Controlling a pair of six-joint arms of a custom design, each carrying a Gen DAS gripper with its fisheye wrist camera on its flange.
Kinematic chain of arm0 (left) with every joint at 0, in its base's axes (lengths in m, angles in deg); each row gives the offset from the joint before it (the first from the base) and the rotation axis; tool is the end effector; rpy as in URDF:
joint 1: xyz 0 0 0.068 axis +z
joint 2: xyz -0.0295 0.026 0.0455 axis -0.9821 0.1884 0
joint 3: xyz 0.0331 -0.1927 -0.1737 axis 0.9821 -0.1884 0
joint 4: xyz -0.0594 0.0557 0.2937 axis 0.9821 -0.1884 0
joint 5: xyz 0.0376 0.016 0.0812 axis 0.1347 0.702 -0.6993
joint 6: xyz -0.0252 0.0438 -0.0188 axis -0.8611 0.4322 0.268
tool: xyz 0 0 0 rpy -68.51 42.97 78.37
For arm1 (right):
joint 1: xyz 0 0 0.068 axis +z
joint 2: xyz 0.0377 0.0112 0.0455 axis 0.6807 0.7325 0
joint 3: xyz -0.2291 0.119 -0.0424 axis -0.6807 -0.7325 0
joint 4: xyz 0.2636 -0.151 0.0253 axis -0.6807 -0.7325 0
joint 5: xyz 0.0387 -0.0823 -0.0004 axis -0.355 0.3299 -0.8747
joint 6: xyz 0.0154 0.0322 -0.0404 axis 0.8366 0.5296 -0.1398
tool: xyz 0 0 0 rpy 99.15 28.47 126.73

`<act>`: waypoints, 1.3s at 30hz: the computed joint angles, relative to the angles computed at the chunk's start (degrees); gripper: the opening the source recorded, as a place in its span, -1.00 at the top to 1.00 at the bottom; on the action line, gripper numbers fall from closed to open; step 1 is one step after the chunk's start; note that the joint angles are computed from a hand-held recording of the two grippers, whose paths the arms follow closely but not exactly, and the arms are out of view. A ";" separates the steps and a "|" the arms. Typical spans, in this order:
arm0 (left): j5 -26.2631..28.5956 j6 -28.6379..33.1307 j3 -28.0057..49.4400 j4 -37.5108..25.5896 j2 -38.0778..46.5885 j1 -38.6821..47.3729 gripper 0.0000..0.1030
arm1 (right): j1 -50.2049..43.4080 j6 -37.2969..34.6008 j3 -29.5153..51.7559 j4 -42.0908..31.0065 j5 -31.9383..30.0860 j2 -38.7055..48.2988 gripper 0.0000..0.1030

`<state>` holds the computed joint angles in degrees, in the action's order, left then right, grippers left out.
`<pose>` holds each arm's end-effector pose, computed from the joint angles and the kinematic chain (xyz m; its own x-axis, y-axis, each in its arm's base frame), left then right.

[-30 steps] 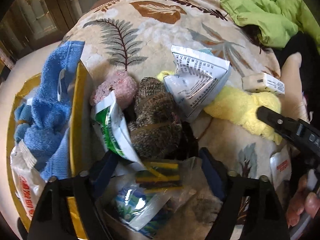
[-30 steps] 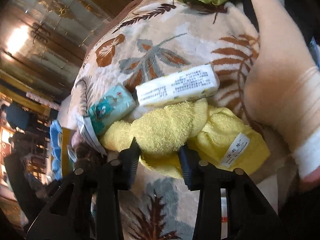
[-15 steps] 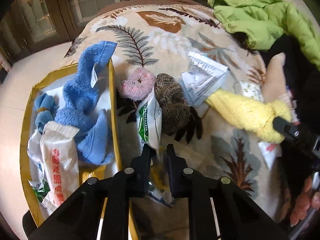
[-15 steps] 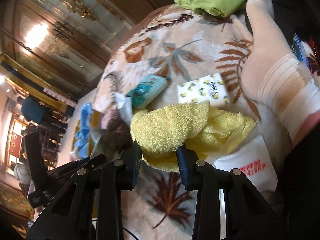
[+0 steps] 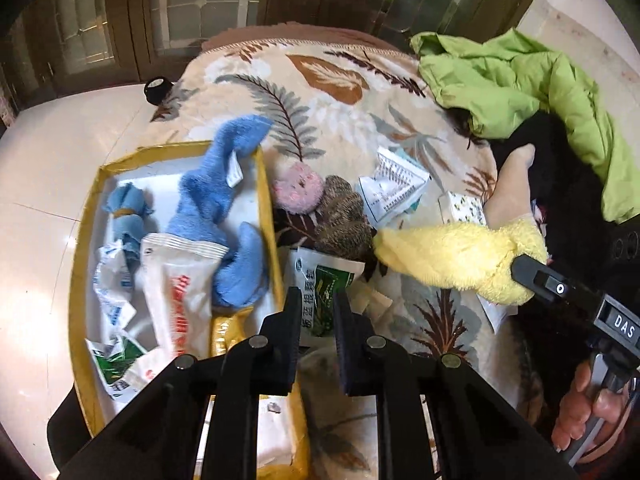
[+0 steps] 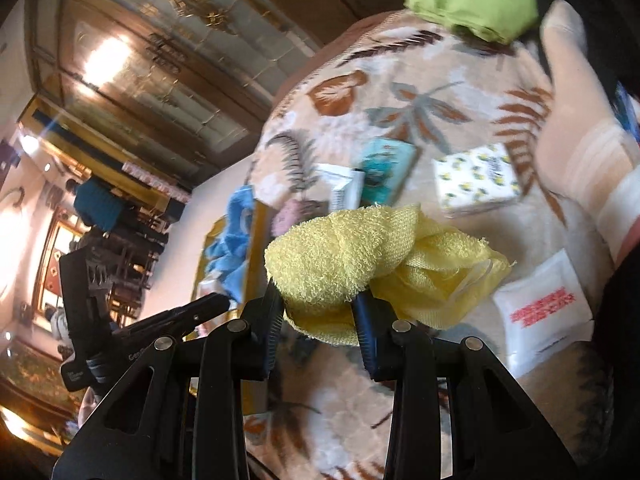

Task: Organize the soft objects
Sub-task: 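Grasp the yellow towel with the right gripper while the left grasps the clear stick bag, then carry the yellow towel and stick bag into the tray and open both grippers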

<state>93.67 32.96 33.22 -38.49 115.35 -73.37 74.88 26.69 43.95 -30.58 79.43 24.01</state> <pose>0.2659 0.0114 0.2479 -0.8088 0.3908 -0.4394 0.5194 0.8252 -0.2221 0.1117 0.0651 0.2310 -0.6656 0.5991 -0.4451 0.2401 0.7365 0.6323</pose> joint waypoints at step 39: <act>-8.65 -6.99 -13.55 5.57 -1.14 -10.27 0.85 | -2.31 0.67 -0.85 -2.33 -2.44 -4.80 0.37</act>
